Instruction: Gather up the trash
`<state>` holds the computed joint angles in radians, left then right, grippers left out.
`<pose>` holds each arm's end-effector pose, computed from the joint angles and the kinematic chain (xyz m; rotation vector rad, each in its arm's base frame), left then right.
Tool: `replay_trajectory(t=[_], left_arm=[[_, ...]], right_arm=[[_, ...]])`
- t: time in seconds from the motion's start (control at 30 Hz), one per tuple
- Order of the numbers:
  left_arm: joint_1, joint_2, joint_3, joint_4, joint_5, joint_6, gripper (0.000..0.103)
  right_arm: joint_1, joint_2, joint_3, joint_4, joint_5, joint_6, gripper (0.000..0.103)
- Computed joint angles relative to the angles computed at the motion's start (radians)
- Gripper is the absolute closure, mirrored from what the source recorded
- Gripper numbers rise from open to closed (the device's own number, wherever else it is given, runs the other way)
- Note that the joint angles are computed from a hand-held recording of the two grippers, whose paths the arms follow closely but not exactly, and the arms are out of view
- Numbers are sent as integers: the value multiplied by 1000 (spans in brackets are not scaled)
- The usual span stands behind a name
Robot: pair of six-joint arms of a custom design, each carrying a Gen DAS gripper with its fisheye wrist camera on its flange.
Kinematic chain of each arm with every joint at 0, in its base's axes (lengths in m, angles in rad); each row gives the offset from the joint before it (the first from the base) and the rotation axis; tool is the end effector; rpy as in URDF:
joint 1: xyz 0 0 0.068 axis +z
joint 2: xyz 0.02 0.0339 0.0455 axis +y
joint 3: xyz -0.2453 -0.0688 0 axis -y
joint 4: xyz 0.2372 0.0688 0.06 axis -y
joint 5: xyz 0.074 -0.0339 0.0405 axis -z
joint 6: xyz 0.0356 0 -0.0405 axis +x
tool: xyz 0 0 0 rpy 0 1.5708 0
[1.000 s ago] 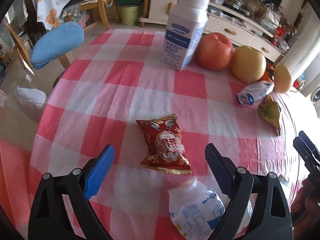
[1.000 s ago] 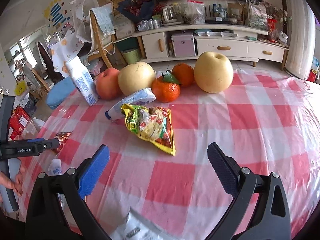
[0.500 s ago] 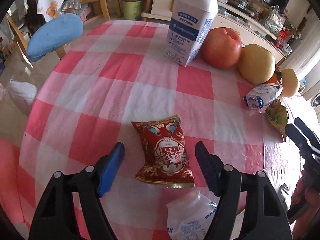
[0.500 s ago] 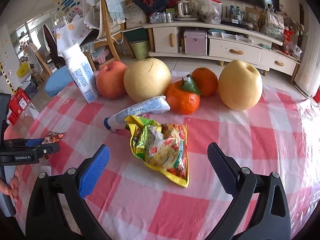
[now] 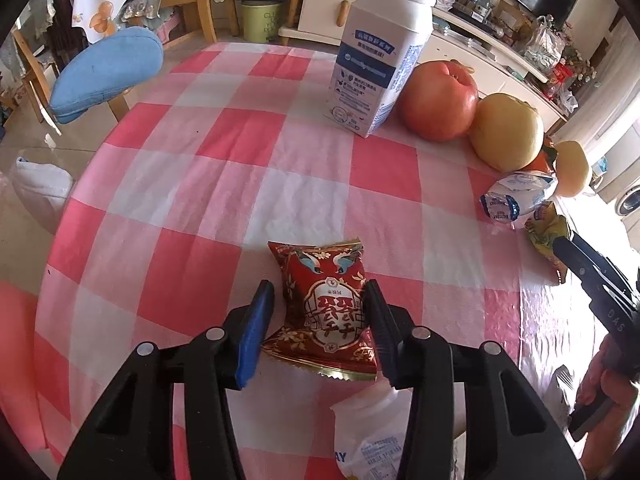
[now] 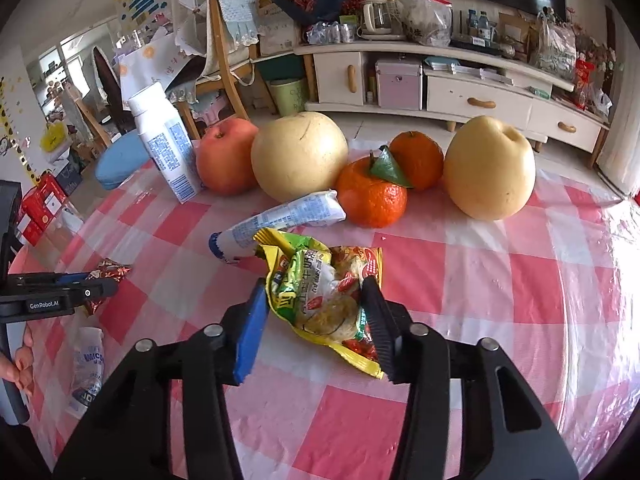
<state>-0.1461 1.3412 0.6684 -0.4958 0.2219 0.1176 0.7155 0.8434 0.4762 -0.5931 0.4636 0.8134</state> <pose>0.2260 -0.0412 0.1514 0.4199 2.6948 -0.3117 0.1316 0.0933 0.1808 0.2945 2.3783 0.1141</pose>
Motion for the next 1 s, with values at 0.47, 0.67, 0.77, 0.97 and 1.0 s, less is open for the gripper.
replay_trajectory(t=[0.47,0.67,0.77,0.97,1.0], left_arm=[[65,-123,-4,-106,109,70,67],[93,-179,-14,-166,151,121,67],[113,-194,-14,-196,170,154,67],[156,-230,-9,-259,211,220,67],[166,-238,-6,-274,220,235,67]], right_arm=[[198,-11,30,-119,134,126,72],[350,70,96,-190,232,247,97],[389,94,113,-206,244,284,99],[465,130,148,-255,276,363,100],[483,135,158,-271,288,380,100]])
